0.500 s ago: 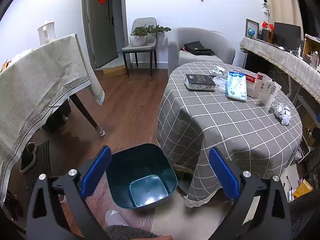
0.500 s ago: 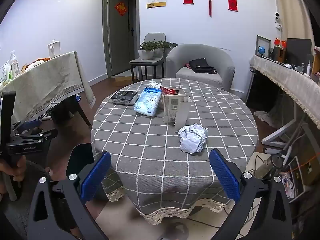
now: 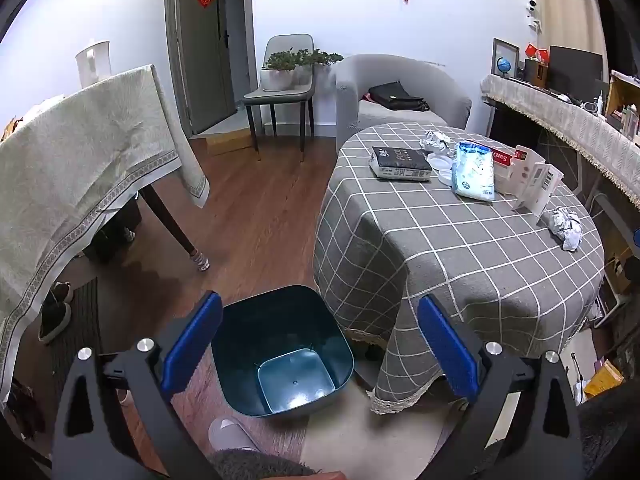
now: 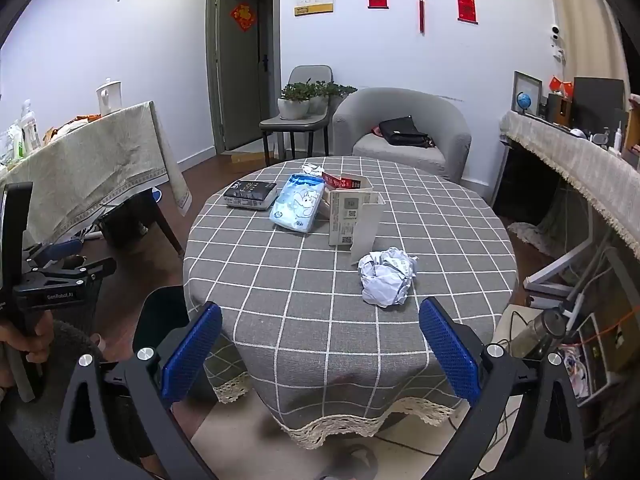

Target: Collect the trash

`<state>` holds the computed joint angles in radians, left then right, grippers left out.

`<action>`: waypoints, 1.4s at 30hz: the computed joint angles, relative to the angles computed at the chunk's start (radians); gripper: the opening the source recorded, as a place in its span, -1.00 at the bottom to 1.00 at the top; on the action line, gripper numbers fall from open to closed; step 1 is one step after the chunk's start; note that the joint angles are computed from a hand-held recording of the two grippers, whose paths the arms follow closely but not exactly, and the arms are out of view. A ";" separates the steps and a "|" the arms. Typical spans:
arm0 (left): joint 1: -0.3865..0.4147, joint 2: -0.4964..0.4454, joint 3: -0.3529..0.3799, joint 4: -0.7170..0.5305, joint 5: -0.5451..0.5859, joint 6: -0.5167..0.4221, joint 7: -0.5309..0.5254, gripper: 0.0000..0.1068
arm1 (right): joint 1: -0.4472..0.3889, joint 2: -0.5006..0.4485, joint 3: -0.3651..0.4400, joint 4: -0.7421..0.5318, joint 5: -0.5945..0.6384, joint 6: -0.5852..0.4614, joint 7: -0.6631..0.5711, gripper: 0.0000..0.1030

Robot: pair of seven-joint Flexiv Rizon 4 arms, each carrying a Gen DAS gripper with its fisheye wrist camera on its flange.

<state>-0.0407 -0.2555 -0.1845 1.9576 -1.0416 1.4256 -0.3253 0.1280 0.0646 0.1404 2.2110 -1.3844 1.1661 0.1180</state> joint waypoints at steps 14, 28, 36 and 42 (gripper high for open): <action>-0.004 0.002 -0.001 0.006 -0.027 0.002 0.022 0.87 | 0.014 -0.006 0.004 -0.009 0.008 -0.020 -0.023 0.94; -0.004 0.002 0.008 0.001 -0.022 -0.008 0.019 0.87 | 0.016 -0.004 0.005 -0.005 0.018 -0.026 -0.037 0.93; -0.004 0.002 0.008 0.001 -0.019 -0.007 0.017 0.87 | 0.020 -0.008 0.006 -0.009 0.021 -0.032 -0.043 0.93; -0.004 -0.005 -0.001 0.006 -0.034 0.007 0.031 0.87 | 0.020 -0.008 0.006 -0.009 0.021 -0.033 -0.044 0.93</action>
<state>-0.0452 -0.2602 -0.1854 1.9637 -1.0752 1.4323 -0.2945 0.1483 0.0562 0.1461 2.2019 -1.3629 1.1332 0.0736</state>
